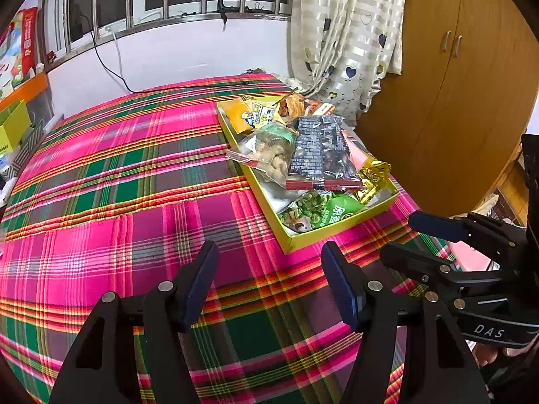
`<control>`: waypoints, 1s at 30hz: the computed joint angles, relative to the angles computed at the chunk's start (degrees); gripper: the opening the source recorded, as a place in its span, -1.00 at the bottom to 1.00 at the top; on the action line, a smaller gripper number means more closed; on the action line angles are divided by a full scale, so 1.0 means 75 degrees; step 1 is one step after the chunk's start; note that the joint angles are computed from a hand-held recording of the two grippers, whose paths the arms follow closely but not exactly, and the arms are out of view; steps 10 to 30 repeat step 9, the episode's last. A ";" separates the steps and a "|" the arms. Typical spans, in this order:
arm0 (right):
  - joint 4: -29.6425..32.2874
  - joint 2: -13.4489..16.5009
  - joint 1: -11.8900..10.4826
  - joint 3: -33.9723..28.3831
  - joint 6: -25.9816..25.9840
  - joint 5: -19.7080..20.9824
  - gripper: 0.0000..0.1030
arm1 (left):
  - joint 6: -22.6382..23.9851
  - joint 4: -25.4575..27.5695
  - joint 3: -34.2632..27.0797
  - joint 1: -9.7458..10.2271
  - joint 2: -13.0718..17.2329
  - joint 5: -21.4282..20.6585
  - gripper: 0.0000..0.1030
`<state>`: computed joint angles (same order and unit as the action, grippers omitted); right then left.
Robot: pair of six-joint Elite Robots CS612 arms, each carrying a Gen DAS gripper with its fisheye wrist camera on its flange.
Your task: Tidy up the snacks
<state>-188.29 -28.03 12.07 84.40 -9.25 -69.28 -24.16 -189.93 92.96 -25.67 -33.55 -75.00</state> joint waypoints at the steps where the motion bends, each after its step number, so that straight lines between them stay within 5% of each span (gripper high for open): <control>1: 0.0000 0.0003 0.0000 0.0000 0.0007 -0.0006 0.09 | -0.0008 -0.0005 0.0000 0.0001 0.0001 -0.0012 0.25; 30: 0.0040 -0.0011 -0.0017 -0.0034 0.0054 -0.0050 0.09 | -0.0015 -0.0017 -0.0008 0.0012 0.0012 0.0006 0.25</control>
